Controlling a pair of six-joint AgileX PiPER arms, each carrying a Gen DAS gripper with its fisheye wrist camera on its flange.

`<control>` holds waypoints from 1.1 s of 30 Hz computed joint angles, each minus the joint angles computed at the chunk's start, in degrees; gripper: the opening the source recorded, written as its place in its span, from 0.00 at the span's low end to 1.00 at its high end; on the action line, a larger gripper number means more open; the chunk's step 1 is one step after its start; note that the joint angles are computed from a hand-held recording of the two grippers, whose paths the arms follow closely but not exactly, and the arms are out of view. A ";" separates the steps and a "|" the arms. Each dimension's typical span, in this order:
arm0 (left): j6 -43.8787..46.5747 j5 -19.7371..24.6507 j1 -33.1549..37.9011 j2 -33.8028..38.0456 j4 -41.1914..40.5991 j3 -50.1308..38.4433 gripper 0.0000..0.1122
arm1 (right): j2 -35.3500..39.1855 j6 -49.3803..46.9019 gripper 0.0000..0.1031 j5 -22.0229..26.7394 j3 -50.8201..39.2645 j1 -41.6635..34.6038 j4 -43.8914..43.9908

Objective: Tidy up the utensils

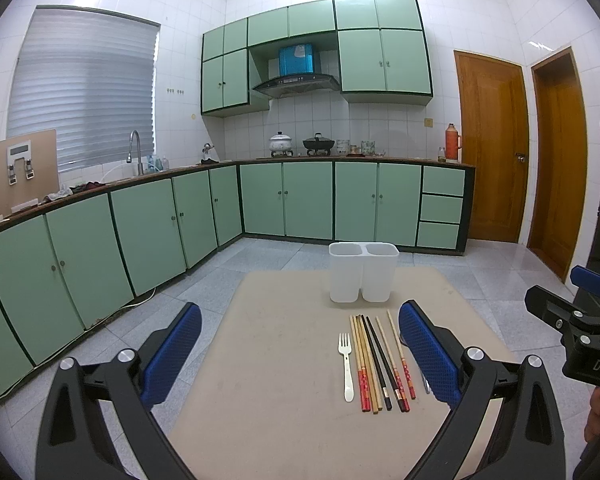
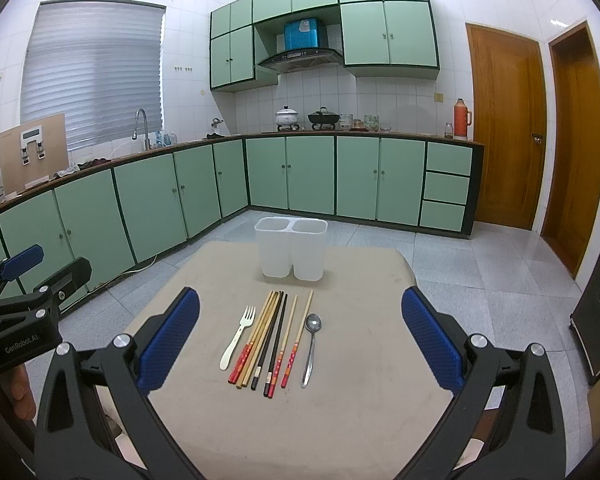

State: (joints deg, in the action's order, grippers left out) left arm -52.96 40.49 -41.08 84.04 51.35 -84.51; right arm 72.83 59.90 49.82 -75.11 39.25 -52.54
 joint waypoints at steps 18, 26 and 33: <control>7.57 -0.70 5.93 4.89 -7.53 -3.74 0.86 | 2.32 -0.90 0.95 -3.26 1.89 -5.77 3.67; 14.41 -0.49 9.88 13.16 -14.78 -9.38 0.86 | 6.70 -5.65 0.95 -8.52 3.14 -13.22 10.16; 23.56 2.78 12.25 24.98 -22.79 -20.83 0.86 | 16.32 -14.87 0.95 -11.40 -2.91 -18.91 17.26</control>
